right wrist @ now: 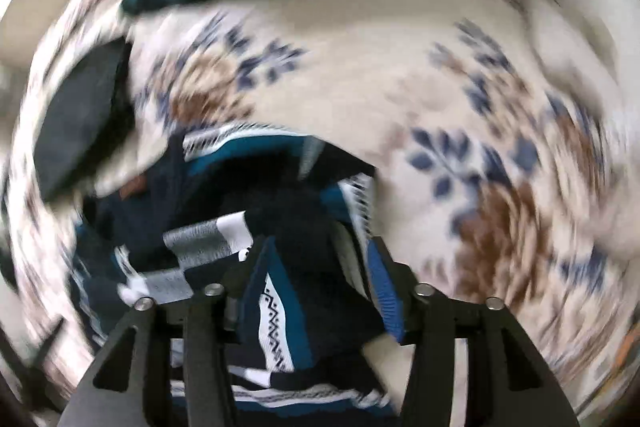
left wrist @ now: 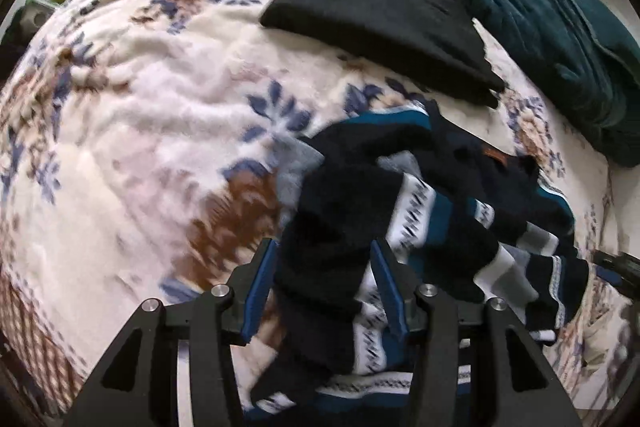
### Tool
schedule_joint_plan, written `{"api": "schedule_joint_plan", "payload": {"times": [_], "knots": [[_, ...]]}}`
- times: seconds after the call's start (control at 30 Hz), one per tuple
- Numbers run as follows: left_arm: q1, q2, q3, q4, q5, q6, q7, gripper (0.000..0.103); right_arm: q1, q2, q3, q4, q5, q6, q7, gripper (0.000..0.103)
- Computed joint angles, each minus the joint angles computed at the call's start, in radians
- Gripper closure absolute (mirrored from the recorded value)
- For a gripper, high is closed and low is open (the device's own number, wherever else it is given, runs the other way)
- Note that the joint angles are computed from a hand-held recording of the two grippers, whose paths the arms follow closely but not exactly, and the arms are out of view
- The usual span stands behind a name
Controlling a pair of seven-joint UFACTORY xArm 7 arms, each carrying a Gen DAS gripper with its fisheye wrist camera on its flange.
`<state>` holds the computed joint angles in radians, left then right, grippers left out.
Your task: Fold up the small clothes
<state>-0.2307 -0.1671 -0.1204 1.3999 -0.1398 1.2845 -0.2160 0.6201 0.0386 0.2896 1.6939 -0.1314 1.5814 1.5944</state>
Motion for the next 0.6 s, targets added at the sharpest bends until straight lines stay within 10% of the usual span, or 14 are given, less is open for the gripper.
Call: {"api": "schedule_joint_plan", "payload": {"times": [0.1, 0.13, 0.43, 0.6], "knots": [[-0.009, 0.008, -0.01, -0.045, -0.003, -0.013, -0.016, 0.057, -0.019, 0.111, -0.021, 0.062, 0.094, 0.079, -0.141, 0.061], [-0.012, 0.007, -0.015, -0.06, 0.013, -0.014, -0.022, 0.057, -0.018, 0.109, -0.026, 0.038, 0.108, 0.053, -0.153, 0.099], [0.0, 0.042, 0.006, -0.111, 0.026, -0.087, -0.006, 0.055, 0.028, 0.029, -0.033, 0.066, -0.066, 0.07, -0.001, 0.101], [0.018, 0.026, 0.018, -0.071, 0.014, -0.014, -0.034, 0.056, -0.066, -0.082, -0.052, -0.173, 0.158, -0.121, -0.066, 0.094]]}}
